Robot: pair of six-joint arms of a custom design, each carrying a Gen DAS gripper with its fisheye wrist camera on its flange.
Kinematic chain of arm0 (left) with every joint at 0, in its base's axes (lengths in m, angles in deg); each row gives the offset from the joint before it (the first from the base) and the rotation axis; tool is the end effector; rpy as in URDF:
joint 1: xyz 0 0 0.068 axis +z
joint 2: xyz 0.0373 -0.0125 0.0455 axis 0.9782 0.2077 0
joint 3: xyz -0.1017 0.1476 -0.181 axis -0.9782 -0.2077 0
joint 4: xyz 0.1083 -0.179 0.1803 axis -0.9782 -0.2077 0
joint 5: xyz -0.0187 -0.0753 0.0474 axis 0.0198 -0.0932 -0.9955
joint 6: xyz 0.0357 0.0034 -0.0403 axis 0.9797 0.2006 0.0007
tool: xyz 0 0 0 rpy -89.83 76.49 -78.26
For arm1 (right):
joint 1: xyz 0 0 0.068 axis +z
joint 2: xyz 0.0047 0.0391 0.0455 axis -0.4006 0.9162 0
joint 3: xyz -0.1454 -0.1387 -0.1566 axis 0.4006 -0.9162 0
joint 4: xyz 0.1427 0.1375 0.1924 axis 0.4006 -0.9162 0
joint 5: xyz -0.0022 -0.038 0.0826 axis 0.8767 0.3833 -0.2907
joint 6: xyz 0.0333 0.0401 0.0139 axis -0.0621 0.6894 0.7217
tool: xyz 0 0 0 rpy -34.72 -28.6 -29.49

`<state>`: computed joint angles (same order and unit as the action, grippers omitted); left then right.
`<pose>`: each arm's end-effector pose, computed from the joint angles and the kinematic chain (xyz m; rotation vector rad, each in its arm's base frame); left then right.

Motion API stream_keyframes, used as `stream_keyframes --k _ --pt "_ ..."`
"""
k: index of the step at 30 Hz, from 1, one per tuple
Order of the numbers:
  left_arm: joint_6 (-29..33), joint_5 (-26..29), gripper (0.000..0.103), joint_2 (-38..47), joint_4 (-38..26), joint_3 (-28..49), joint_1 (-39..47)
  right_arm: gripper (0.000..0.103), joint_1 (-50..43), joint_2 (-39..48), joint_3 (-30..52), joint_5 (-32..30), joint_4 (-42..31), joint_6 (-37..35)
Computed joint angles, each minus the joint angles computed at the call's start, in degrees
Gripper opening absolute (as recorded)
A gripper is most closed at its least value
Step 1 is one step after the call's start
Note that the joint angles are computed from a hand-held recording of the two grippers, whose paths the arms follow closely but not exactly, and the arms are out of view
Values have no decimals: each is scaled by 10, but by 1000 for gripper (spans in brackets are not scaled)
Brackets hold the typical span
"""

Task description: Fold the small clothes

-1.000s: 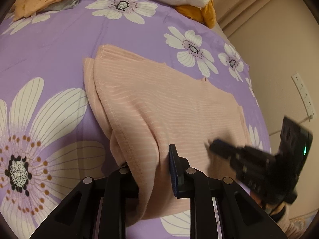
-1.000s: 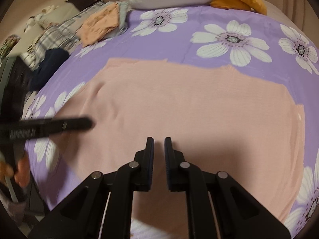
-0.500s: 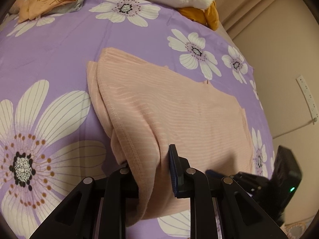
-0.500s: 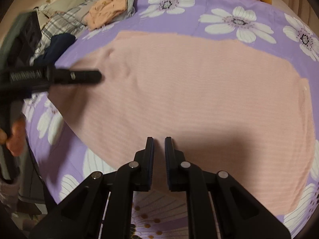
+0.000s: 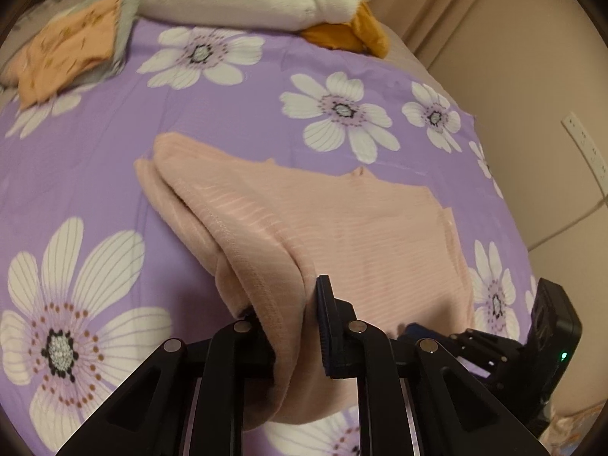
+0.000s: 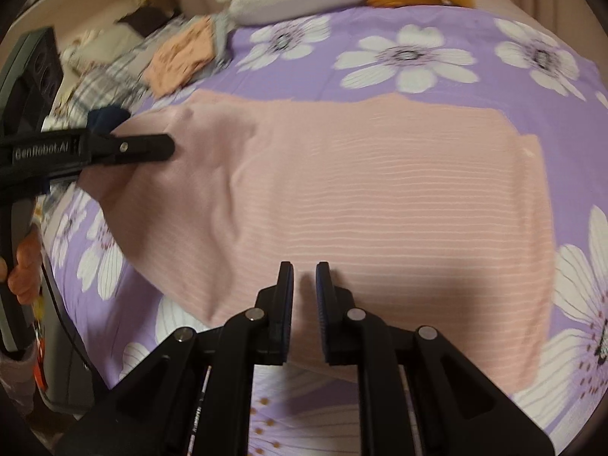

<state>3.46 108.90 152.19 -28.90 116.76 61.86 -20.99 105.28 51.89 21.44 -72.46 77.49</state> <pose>0.3839 -0.1235 0.2911 0.3864 2.5853 -0.5680 0.2482 0.0234 0.2168 -0.0083 2.4867 0.5107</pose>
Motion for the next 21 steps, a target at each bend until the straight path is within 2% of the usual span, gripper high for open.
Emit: stream_keyframes --k 8,16,19,21 --pt "12 -45 14 22 -8 47 -85 14 -145 -24 -26 -81 -6 -6" --pt "15 -35 13 70 -21 82 -161 15 -256 -20 -39 -138 -7 -10" --pt "14 -17 13 89 -33 92 -180 23 -291 -2 -39 -167 -13 -7" --pt "23 -8 13 96 -51 100 -184 41 -309 7 -38 -203 -20 -7"
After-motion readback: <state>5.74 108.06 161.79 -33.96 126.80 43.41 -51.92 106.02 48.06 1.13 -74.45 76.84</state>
